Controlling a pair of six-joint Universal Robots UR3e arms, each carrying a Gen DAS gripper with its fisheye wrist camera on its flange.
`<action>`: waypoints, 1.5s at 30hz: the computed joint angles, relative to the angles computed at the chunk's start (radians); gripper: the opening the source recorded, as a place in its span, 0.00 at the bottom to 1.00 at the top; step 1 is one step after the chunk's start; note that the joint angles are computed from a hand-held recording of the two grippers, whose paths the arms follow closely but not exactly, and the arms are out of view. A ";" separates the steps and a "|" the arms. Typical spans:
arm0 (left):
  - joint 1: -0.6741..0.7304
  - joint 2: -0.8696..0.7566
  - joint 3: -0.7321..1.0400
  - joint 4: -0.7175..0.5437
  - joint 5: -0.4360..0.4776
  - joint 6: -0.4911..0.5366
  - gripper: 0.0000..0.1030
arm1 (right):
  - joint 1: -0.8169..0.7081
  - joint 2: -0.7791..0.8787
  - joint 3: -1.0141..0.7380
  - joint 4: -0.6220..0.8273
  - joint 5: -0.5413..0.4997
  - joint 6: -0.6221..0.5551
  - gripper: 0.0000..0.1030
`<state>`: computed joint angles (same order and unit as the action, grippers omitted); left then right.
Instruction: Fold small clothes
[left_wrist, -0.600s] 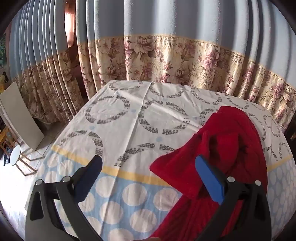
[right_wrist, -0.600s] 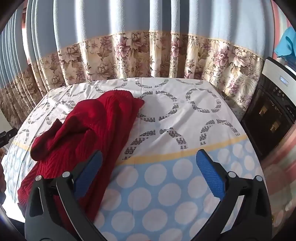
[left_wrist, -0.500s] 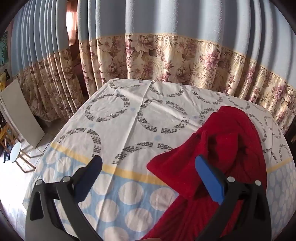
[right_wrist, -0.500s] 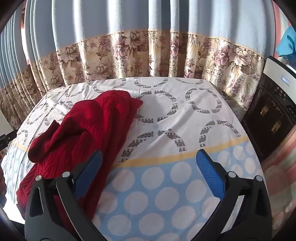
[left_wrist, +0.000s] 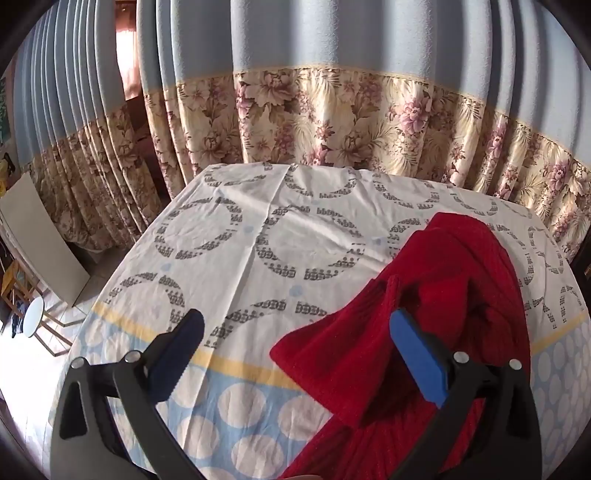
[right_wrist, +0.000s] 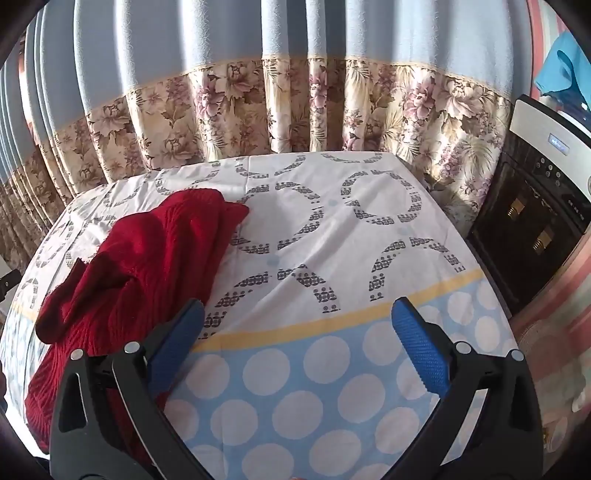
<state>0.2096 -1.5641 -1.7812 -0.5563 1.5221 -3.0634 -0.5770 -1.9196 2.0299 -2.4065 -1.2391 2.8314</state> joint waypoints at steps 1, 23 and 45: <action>0.000 -0.003 0.009 -0.004 -0.005 0.001 0.98 | 0.002 0.002 -0.003 -0.001 -0.002 0.000 0.97; 0.085 0.073 -0.076 -0.009 -0.110 0.020 0.98 | 0.100 -0.013 -0.025 0.026 -0.058 0.022 0.97; 0.113 0.088 -0.104 -0.013 -0.135 0.039 0.98 | 0.193 0.001 -0.046 0.025 -0.103 0.055 0.97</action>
<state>0.3230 -1.4765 -1.8848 -0.5697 1.3867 -3.0242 -0.3837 -1.9191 1.9841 -2.3814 -1.3422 2.8867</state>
